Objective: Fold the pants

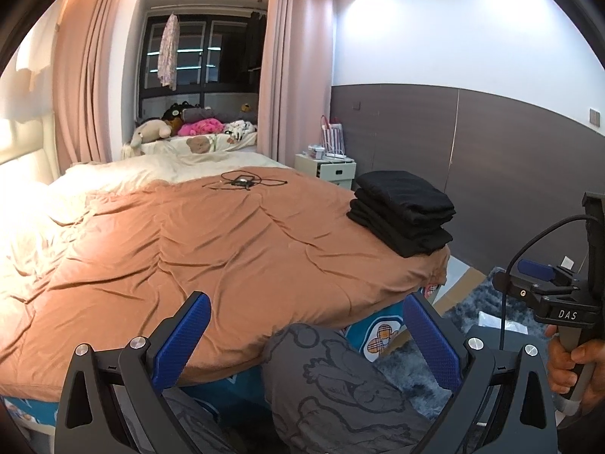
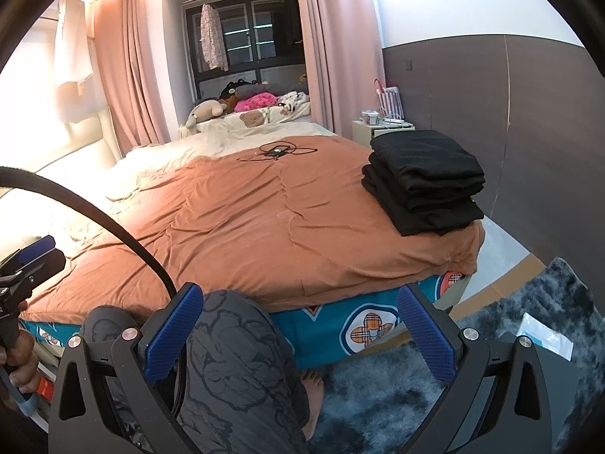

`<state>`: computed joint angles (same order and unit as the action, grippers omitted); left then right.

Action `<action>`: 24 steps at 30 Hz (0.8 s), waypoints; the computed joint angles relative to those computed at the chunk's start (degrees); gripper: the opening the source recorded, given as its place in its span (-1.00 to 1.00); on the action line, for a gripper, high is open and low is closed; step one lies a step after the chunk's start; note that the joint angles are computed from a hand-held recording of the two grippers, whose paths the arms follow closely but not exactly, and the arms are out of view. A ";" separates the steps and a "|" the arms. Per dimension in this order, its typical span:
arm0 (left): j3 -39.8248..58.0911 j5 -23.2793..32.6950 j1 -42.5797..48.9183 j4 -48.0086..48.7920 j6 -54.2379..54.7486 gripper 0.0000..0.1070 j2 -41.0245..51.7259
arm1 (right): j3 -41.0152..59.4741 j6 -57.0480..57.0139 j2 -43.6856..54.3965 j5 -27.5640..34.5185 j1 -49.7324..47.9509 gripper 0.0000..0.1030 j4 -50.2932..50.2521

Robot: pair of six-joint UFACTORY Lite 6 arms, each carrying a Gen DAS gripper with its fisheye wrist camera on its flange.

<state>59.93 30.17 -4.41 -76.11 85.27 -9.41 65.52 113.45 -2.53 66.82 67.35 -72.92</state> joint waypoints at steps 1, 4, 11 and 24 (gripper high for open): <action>0.19 0.06 0.08 0.29 -0.30 0.92 0.09 | 0.09 -0.06 0.05 0.10 0.04 1.00 0.02; 0.79 0.29 0.30 1.06 -1.13 0.92 0.47 | 0.21 -0.21 0.03 0.00 0.01 1.00 0.05; 0.64 0.26 0.36 1.89 -2.12 0.92 0.00 | 0.16 -0.04 0.02 0.22 0.06 1.00 0.10; 0.37 0.36 0.44 2.02 -2.26 0.92 -0.35 | -1.04 -0.47 -1.35 0.03 -0.11 1.00 0.03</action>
